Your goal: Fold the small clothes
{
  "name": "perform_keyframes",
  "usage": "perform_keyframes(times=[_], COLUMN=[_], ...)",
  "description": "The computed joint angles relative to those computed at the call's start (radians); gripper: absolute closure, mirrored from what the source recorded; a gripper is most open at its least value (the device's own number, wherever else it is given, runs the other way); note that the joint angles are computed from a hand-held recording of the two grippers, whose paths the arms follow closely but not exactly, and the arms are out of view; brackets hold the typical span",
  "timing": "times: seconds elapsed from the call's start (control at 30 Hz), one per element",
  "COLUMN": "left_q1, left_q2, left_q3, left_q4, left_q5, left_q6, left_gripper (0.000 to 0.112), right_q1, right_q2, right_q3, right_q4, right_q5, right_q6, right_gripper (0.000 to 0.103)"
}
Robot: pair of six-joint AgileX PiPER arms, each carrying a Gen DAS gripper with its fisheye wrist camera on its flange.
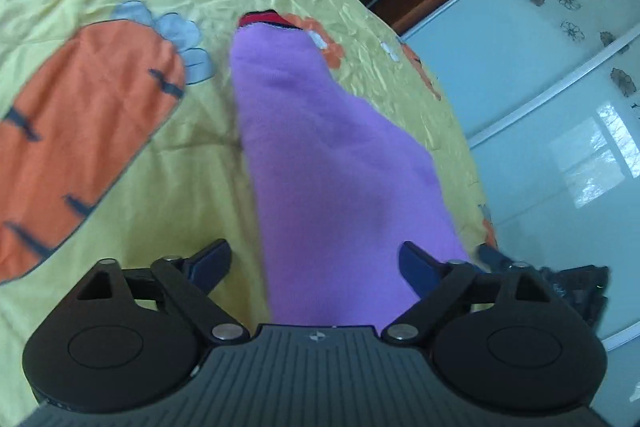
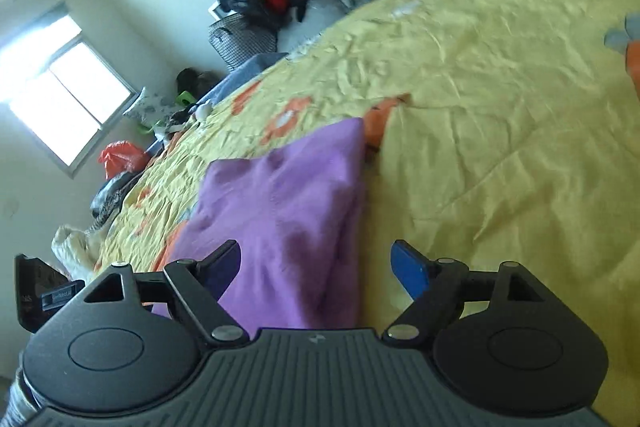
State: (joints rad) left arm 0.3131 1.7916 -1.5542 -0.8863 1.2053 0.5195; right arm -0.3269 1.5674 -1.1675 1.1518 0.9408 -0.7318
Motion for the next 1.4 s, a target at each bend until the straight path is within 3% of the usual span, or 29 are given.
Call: perform_keyframes(times=[0.1,0.17,0.2,0.33,0.4,0.47,0.63,0.73,0.83,0.9,1.0,1.1,1.17,1.2,1.23,1.27,1.3,1.37,1.4], left_q1=[-0.097,-0.162,-0.189,-0.313,-0.340,-0.356,-0.353,-0.356,-0.352,-0.343,-0.280,-0.215,-0.224,-0.239,-0.256,-0.265,-0.259,-0.229,-0.216], left_q2=[-0.059,-0.126,-0.156,-0.215,-0.215,-0.203,-0.160,-0.146,-0.141,-0.135,-0.110,-0.066,-0.053,-0.065,-0.075,-0.089,-0.092,-0.085,-0.083], left_q3=[0.009,0.071,0.107,0.192,0.198,0.192,0.141,0.122,0.115,0.108,0.090,0.051,0.020,0.028,0.035,0.048,0.053,0.039,0.032], left_q4=[0.141,0.229,0.265,0.440,0.477,0.500,0.503,0.509,0.500,0.480,0.339,0.204,0.220,0.244,0.283,0.307,0.299,0.264,0.249], left_q5=[-0.051,-0.124,-0.167,-0.328,-0.359,-0.386,-0.379,-0.368,-0.363,-0.352,-0.317,-0.258,-0.236,-0.255,-0.275,-0.300,-0.305,-0.275,-0.262], left_q6=[-0.057,-0.105,-0.121,-0.198,-0.223,-0.235,-0.242,-0.238,-0.226,-0.214,-0.156,-0.123,-0.117,-0.118,-0.131,-0.130,-0.114,-0.082,-0.058], left_gripper=[0.018,0.013,0.012,0.010,0.009,0.009,0.009,0.009,0.009,0.009,0.009,0.010,0.019,0.026,0.044,0.059,0.065,0.082,0.084], right_q1=[-0.002,0.012,0.029,0.084,0.110,0.110,0.129,0.168,0.174,0.148,0.118,0.102,0.127,0.147,0.177,0.215,0.240,0.254,0.282], right_q2=[0.071,0.095,0.082,0.016,0.010,0.048,0.153,0.176,0.185,0.177,0.114,0.068,0.065,0.067,0.058,0.038,0.023,0.010,-0.017], right_q3=[-0.017,-0.038,-0.036,-0.030,-0.048,-0.076,-0.165,-0.217,-0.264,-0.253,-0.162,-0.095,-0.094,-0.092,-0.086,-0.074,-0.067,-0.050,-0.028], right_q4=[0.070,0.071,0.048,-0.045,-0.113,-0.094,-0.023,-0.075,-0.142,-0.129,-0.125,-0.099,-0.089,-0.073,-0.087,-0.128,-0.172,-0.163,-0.190], right_q5=[0.072,0.162,0.160,0.043,-0.044,-0.066,-0.082,-0.088,-0.032,-0.004,-0.077,-0.080,-0.029,-0.013,-0.037,-0.101,-0.147,-0.172,-0.220], right_q6=[-0.044,-0.080,-0.092,-0.051,0.031,0.051,0.072,0.095,0.122,0.126,0.104,0.050,0.037,0.026,0.037,0.070,0.099,0.138,0.140], right_gripper=[0.019,0.019,0.019,0.017,0.010,0.009,0.008,0.008,0.008,0.009,0.009,0.009,0.009,0.011,0.023,0.056,0.074,0.079,0.079])
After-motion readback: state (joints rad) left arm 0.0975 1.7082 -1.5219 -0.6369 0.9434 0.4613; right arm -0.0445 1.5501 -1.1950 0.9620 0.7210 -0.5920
